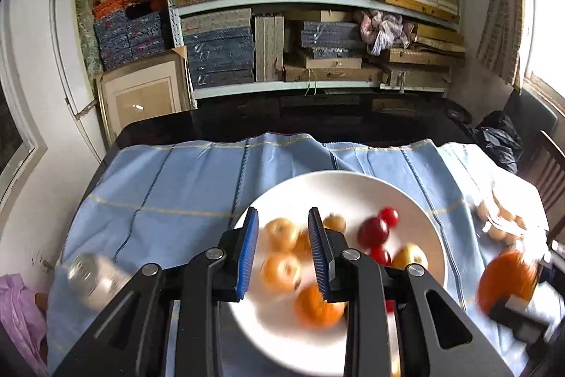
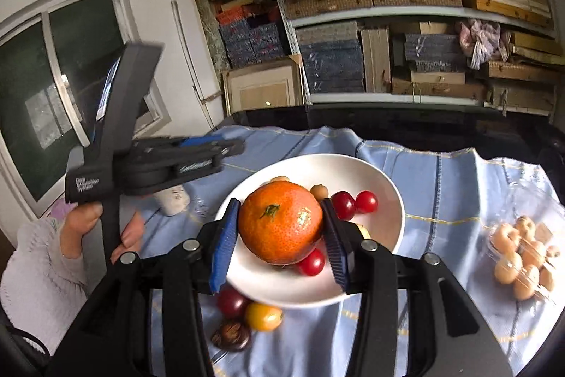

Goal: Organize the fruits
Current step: 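Carry the tomato and orange over the white plate and open both tools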

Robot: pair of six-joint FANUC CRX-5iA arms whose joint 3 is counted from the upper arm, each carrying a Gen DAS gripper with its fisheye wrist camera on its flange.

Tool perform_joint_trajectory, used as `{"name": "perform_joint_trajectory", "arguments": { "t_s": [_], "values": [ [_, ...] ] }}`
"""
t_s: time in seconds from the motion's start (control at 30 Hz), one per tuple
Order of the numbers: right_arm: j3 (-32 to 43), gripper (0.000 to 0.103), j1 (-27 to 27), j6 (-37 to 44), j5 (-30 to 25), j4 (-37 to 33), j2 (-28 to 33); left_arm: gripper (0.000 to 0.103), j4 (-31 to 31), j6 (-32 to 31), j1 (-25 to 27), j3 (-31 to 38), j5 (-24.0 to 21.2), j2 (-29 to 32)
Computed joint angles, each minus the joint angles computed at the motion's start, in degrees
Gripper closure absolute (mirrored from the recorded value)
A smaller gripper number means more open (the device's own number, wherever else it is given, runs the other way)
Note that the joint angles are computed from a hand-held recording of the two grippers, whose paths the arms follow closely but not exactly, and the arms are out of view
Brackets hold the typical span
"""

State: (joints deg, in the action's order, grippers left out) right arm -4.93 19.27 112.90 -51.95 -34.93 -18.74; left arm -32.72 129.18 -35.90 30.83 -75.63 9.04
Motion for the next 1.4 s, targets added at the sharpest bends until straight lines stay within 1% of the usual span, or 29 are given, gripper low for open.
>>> {"name": "perform_joint_trajectory", "arguments": {
  "t_s": [0.07,0.17,0.23,0.3,0.33,0.4,0.47,0.5,0.57,0.67,0.7,0.77,0.83,0.87,0.97,1.07,1.1,1.3,1.33,1.4],
  "values": [
    [0.9,0.058,2.2,-2.4,2.6,3.5,3.3,0.074,2.4,-1.1,2.1,2.5,0.3,3.6],
    [2.6,0.058,3.7,-4.8,5.1,6.6,7.7,0.074,4.7,-2.0,4.3,3.2,1.3,6.1],
    [4.5,0.058,2.7,-4.7,5.2,5.3,10.7,0.074,6.5,-2.1,5.7,2.1,2.6,6.6],
    [5.3,0.058,1.1,-3.0,4.8,2.5,12.0,0.074,8.2,-2.1,6.6,-1.2,5.2,4.8],
    [5.3,0.058,0.9,-2.4,4.6,2.3,12.2,0.074,8.4,-2.4,6.7,-2.9,6.1,3.5],
    [5.1,0.058,0.4,-1.4,3.7,2.1,12.3,0.074,8.5,-3.3,5.9,-7.4,7.7,-0.5],
    [5.1,0.058,-0.5,0.0,2.7,0.5,11.9,0.074,6.6,-1.9,3.7,-12.6,7.5,-5.5],
    [5.2,0.058,-0.8,0.5,2.4,-0.2,11.8,0.074,5.8,-1.4,2.3,-14.6,6.7,-7.5],
    [5.3,0.058,-1.1,1.0,2.0,-1.3,11.5,0.074,2.3,1.3,-1.6,-17.2,3.5,-10.2],
    [5.0,0.058,-0.7,1.6,1.7,-1.8,10.7,0.074,1.0,4.1,-5.0,-21.3,1.8,-13.4],
    [4.9,0.058,-0.8,1.7,1.5,-2.0,10.5,0.074,1.4,4.3,-5.4,-22.4,1.6,-13.8],
    [5.0,0.058,-1.0,2.1,1.0,-2.6,10.3,0.074,0.3,6.1,-6.8,-23.9,0.6,-13.7],
    [4.8,0.058,-1.1,2.2,0.8,-2.8,9.8,0.074,2.1,6.0,-6.2,-26.0,3.0,-14.2],
    [4.9,0.058,-1.2,2.3,0.6,-2.9,9.7,0.072,2.6,5.9,-6.1,-26.7,4.3,-14.3],
    [5.0,0.058,-1.7,2.4,0.4,-3.5,9.4,0.071,2.9,4.9,-6.5,-26.7,5.4,-13.4],
    [5.2,0.058,-1.9,2.5,0.2,-3.6,9.5,0.072,4.7,3.2,-6.1,-26.9,6.7,-12.6],
    [5.4,0.058,-2.0,2.6,-0.1,-3.7,9.6,0.073,5.3,2.8,-5.9,-27.1,6.7,-12.3],
    [5.4,0.058,-2.4,2.9,-0.3,-4.3,9.3,0.075,6.5,5.2,-5.2,-29.2,8.1,-13.6],
    [5.3,0.058,-2.4,3.0,-0.3,-4.4,9.2,0.077,6.5,5.3,-5.1,-29.2,8.1,-13.6],
    [5.3,0.058,-2.3,2.8,-0.3,-4.2,9.2,0.077,5.2,6.4,-5.7,-28.7,7.5,-13.4]
  ]
}}
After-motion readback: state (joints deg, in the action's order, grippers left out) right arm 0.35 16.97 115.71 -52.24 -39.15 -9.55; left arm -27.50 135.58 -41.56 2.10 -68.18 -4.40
